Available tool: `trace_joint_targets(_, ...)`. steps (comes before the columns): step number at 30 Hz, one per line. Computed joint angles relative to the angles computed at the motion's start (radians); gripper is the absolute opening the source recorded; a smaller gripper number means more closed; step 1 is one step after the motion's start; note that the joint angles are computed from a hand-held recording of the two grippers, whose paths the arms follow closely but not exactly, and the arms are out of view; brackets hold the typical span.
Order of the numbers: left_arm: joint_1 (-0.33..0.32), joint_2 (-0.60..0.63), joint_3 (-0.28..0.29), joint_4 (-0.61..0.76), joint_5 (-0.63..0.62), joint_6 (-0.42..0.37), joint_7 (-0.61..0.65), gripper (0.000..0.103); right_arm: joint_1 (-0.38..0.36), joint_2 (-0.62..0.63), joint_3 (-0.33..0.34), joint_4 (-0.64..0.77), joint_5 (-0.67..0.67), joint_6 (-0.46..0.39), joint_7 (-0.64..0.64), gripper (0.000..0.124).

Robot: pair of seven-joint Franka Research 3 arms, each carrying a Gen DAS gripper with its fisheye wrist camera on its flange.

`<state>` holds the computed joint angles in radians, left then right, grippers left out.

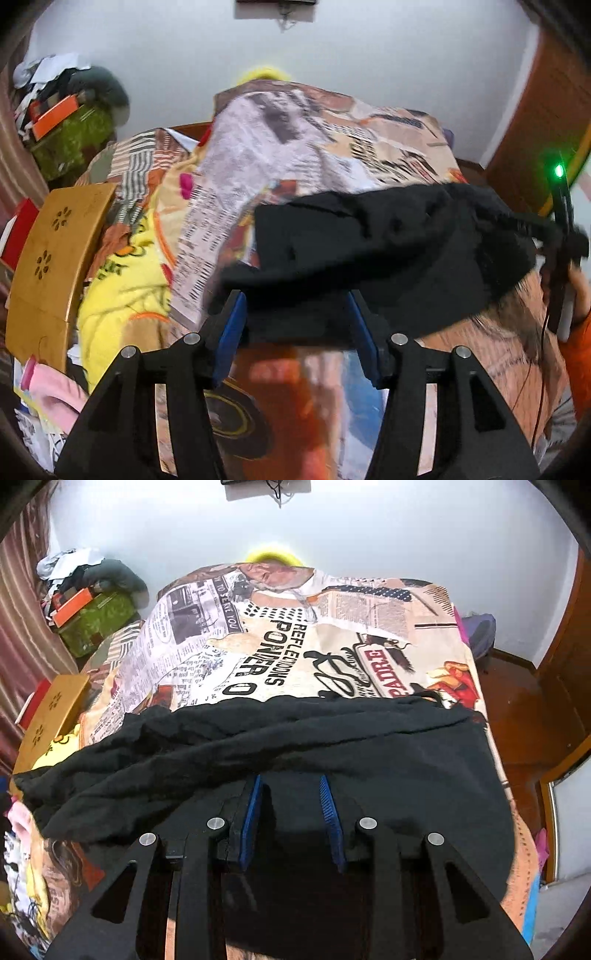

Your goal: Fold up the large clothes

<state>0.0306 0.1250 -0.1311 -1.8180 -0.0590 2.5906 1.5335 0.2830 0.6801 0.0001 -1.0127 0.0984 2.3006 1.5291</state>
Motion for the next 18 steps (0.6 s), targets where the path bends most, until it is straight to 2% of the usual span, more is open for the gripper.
trace_joint_targets(5,-0.032,-0.019,-0.023,-0.063,-0.021,0.025,-0.004,0.055,-0.040,-0.152,0.022,-0.211,0.049,0.059,-0.071,0.030)
trace_joint_targets(11,-0.090,0.052,-0.015,-0.042,0.137,0.050,-0.161,0.055,-0.049,-0.265,0.019,-0.376,0.052,0.121,-0.139,0.037)
trace_joint_targets(14,-0.129,0.117,0.021,0.014,0.300,0.081,-0.331,0.055,-0.052,-0.276,0.019,-0.395,0.053,0.135,-0.162,0.039)
trace_joint_targets(18,-0.128,0.236,0.024,0.172,0.346,0.054,-0.390,0.055,-0.063,-0.216,0.031,-0.313,0.090,0.115,-0.178,0.039)
